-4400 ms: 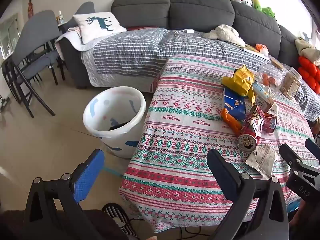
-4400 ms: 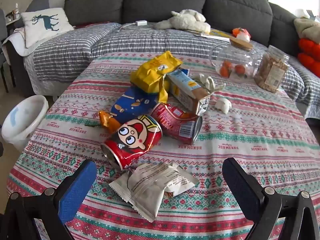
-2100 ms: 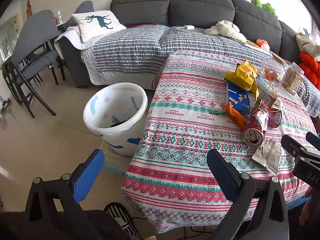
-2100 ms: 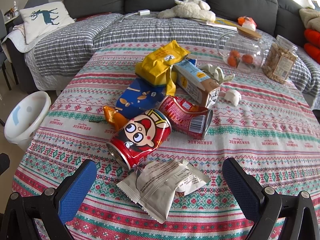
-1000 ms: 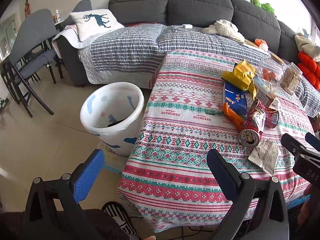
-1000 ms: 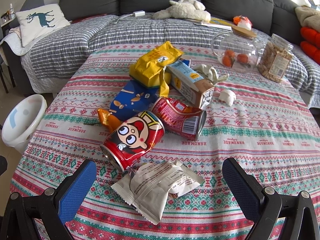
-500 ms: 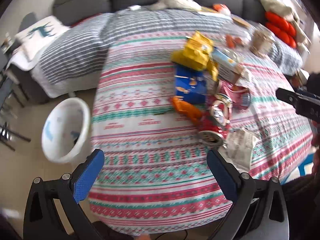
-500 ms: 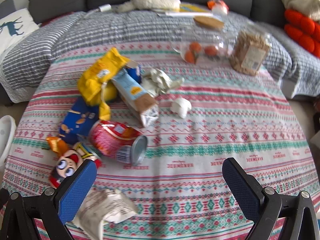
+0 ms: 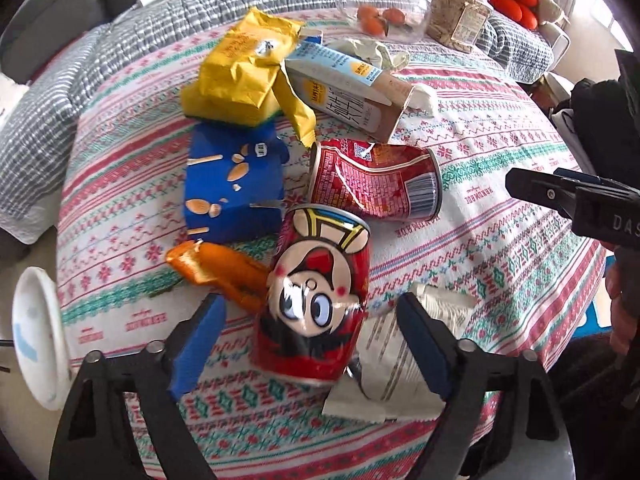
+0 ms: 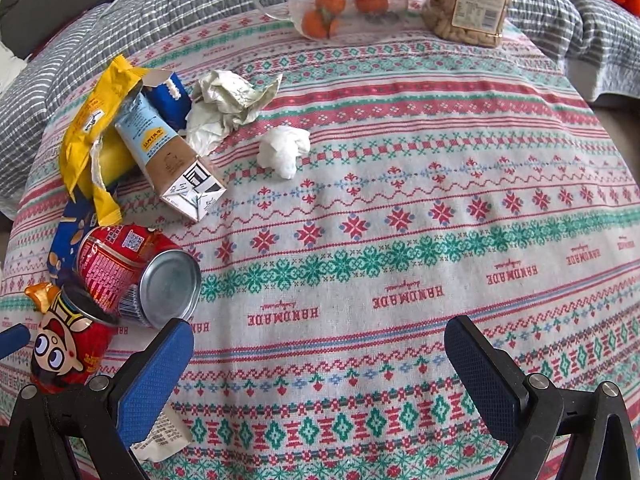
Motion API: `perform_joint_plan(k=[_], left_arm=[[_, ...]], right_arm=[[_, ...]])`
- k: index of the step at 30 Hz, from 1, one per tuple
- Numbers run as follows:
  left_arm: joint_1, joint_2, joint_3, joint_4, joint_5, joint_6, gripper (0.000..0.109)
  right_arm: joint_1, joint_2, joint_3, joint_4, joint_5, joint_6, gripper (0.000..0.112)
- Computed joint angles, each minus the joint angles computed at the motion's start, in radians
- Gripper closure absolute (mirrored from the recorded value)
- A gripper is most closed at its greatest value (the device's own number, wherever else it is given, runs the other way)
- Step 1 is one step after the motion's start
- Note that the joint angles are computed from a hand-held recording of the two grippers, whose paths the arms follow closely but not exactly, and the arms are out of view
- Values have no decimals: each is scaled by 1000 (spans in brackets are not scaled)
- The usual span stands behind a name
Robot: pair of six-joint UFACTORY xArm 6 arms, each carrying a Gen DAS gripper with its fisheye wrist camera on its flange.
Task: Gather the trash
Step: 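Grasp the red cartoon can with the left tool while the right tool grasps the milk carton, then carry the red can and milk carton to the white bin and release both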
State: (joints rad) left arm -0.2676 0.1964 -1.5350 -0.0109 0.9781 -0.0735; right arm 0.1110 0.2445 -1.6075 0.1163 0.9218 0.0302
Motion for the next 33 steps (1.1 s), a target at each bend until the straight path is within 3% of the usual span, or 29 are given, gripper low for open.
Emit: perform_joint_plan(k=[2, 3, 4, 14, 16, 21, 27, 30, 32, 33], left_arm=[[10, 22, -20, -38, 14, 17, 35], [15, 31, -29, -57, 25, 27, 45], [21, 40, -42, -80, 39, 42, 46], [88, -51, 20, -234, -9, 103, 47], [106, -90, 58, -252, -34, 102, 47], [141, -174, 146, -203, -97, 59, 47], [210, -206, 193, -179, -113, 13, 47], [233, -210, 206, -169, -119, -2, 47], [250, -221, 221, -166, -125, -8, 47], [258, -226, 225, -167, -126, -9, 47]], right_arm=[[2, 13, -18, -5, 5, 9, 9], [2, 36, -47, -6, 11, 7, 9], [7, 54, -76, -18, 25, 12, 9], [51, 294, -435, -2, 147, 26, 10], [61, 335, -476, 8, 151, 18, 15], [91, 429, -611, 34, 158, -45, 20], [111, 528, -746, 54, 153, -72, 22], [110, 575, -810, 63, 188, -73, 40], [106, 564, -787, 70, 178, -72, 58], [105, 535, -738, 79, 152, -77, 61]])
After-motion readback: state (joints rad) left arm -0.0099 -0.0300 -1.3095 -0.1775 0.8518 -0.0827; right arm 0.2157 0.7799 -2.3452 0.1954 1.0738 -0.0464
